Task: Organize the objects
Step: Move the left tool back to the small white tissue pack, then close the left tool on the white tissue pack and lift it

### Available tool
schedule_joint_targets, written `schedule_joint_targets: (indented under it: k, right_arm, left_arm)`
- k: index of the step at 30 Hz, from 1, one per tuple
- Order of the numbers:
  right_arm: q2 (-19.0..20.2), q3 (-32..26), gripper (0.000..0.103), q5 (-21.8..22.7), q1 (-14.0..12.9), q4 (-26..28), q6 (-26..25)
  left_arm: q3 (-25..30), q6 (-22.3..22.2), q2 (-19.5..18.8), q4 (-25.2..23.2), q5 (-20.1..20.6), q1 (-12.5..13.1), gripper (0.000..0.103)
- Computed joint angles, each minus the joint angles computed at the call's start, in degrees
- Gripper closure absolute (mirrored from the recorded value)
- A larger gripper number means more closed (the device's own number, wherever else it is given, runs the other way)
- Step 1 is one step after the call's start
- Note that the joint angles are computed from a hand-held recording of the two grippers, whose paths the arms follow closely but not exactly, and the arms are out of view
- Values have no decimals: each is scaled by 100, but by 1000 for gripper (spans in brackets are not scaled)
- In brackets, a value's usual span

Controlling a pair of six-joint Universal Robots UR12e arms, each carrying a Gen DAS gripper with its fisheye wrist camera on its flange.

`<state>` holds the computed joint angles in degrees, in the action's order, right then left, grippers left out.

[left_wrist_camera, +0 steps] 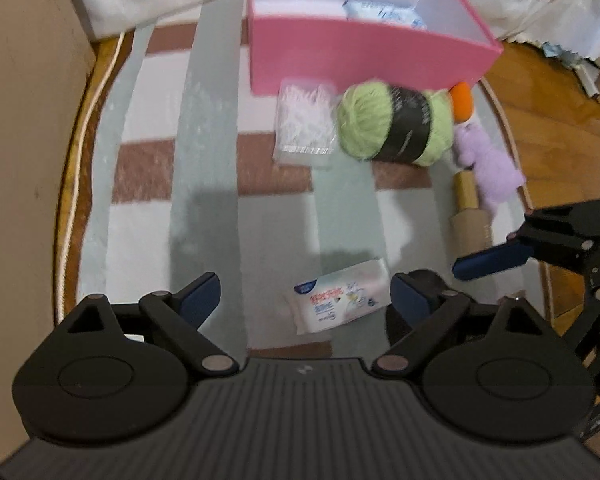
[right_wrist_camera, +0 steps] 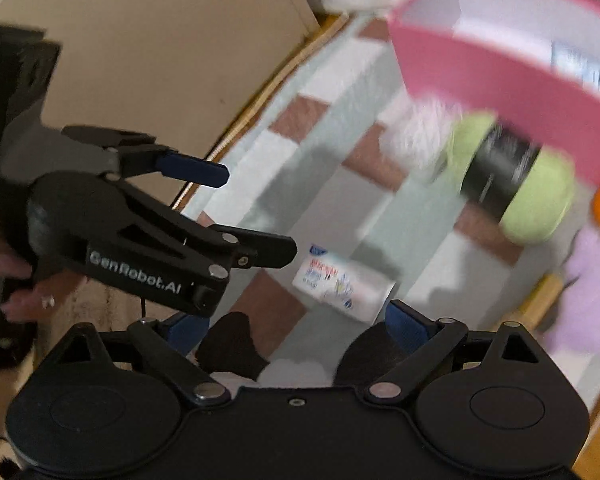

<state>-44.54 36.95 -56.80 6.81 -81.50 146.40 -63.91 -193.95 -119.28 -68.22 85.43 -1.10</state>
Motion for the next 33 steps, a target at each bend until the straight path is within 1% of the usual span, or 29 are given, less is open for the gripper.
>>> schedule_joint_targets:
  k: [1, 3, 6, 9, 12, 13, 15, 16, 17, 18, 19, 20, 22, 23, 24, 25, 27, 30, 32, 33]
  right_arm:
    - [77, -81, 6, -7, 7, 154, 98]
    - [167, -152, 6, -87, 22, 251, 317]
    - [311, -252, 6, -299, 63, 269, 694]
    - [389, -254, 6, -452, 90, 181, 969]
    - [371, -110, 7, -379, 101, 85, 1176]
    - [345, -27, 10, -349, 114, 88, 1194]
    - [246, 211, 11, -370, 145, -144, 1303]
    - [179, 369, 11, -335, 151, -307, 1356]
    - [130, 492, 13, -285, 153, -439, 1411]
    - [84, 599, 14, -274, 159, -555, 1461]
    - [47, 679, 15, -287, 172, -654, 1478]
    - [6, 768, 15, -333, 191, -804, 1496]
    - [-64, 909, 15, -513, 245, -1146, 1446]
    - [-66, 925, 16, -646, 282, -1269, 1354]
    - [-97, 1002, 19, -763, 308, -1475, 1289]
    - [-140, 1107, 20, -887, 336, -1749, 1241]
    - [-165, 1197, 21, -1098, 377, -2034, 983]
    - [-162, 1235, 22, -1067, 354, -2224, 708]
    - [-124, 1229, 22, -928, 322, -2341, 724]
    - [-106, 1219, 21, -860, 302, -2385, 719]
  left_arm:
    - [-19, -99, -16, -38, -49, 24, 12]
    - [-105, -289, -35, 3, -196, 75, 13]
    - [-230, -557, -40, 87, -309, 118, 14]
    - [-425, -874, -8, 273, -565, 179, 19]
    - [-567, -1263, 16, 389, -738, 211, 19]
    - [-610, -1322, 25, 428, -764, 211, 21]
    - [-707, -1370, 49, 612, -865, 222, 35]
    - [-767, -1423, 64, 748, -915, 229, 38]
    - [-825, -1477, 73, 887, -973, 242, 48]
    - [-921, -1634, 86, 1123, -1083, 265, 61]
    - [-970, -1768, 80, 1254, -1210, 293, 64]
    - [-1009, -1889, 78, 1338, -1330, 318, 65]
    - [-1069, -2033, 91, 1536, -1272, 321, 68]
    - [-1113, -2105, 107, 1672, -1249, 327, 68]
    - [-1172, -2183, 124, 1826, -1287, 347, 68]
    - [-1229, -2291, 140, 1974, -1354, 372, 68]
    - [-1306, -2534, 154, 2207, -1397, 406, 68]
    - [-1282, -2674, 133, 2106, -1327, 419, 68]
    - [-1322, -2823, 142, 2120, -1457, 441, 67]
    - [-1380, -2955, 162, 2215, -1557, 459, 64]
